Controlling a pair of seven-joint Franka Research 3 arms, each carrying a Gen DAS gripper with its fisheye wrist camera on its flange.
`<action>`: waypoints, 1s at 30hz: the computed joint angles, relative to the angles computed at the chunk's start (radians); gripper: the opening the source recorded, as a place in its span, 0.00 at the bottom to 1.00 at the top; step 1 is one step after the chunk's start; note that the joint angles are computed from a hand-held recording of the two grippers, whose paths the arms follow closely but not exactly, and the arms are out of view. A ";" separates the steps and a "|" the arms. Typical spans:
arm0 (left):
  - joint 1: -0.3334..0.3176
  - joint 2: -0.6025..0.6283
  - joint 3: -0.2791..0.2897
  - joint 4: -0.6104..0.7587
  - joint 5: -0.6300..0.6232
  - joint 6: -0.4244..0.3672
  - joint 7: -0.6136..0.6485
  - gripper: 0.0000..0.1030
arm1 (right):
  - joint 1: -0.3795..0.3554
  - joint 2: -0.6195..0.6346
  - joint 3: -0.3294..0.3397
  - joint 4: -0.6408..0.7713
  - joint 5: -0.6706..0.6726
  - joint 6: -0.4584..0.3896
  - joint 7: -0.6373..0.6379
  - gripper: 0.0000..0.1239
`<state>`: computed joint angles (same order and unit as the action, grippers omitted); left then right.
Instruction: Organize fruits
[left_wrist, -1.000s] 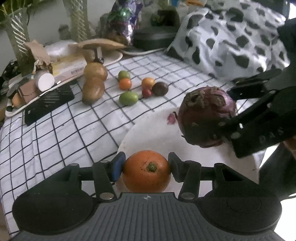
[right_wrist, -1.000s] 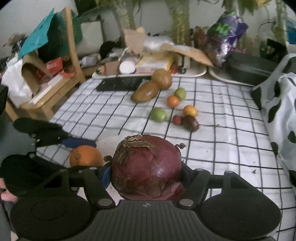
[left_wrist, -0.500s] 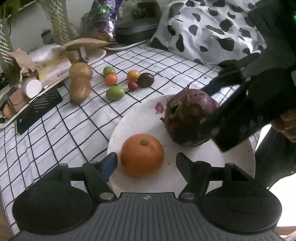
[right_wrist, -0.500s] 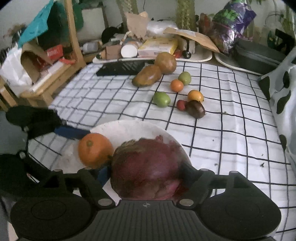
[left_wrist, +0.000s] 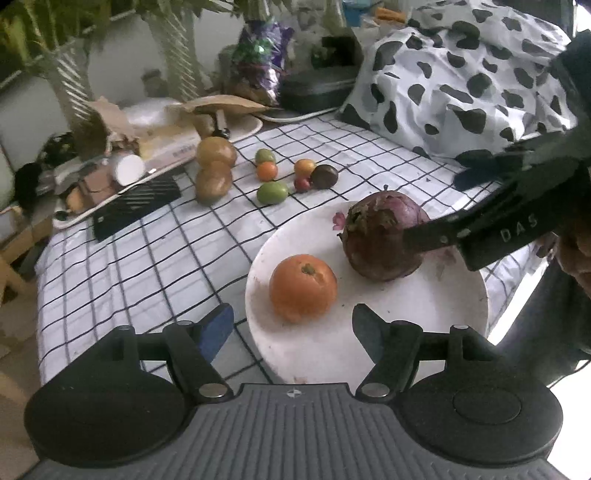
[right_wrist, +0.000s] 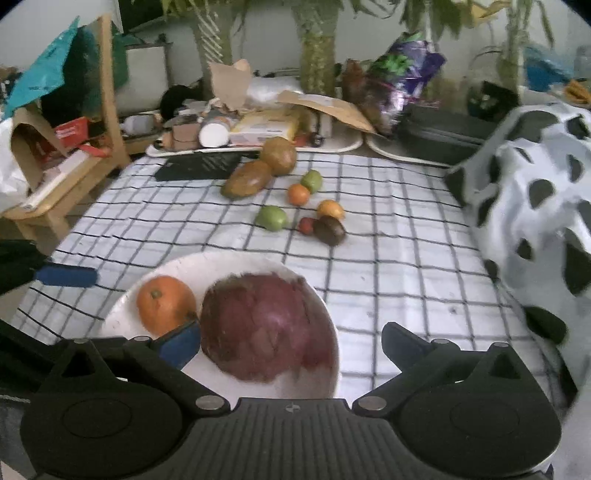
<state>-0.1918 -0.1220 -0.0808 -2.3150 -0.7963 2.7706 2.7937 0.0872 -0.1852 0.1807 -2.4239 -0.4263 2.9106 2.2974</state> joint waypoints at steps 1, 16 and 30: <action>0.000 -0.011 -0.003 -0.014 0.002 0.015 -0.010 0.68 | -0.017 -0.016 0.021 -0.008 -0.037 -0.019 0.045 0.83; -0.059 -0.078 0.054 -0.102 0.108 0.100 -0.241 0.68 | 0.007 -0.114 0.081 -0.043 -0.199 -0.251 0.319 0.83; -0.073 -0.071 0.068 -0.092 0.081 0.084 -0.226 0.68 | 0.051 -0.084 0.044 -0.020 -0.232 -0.289 0.327 0.83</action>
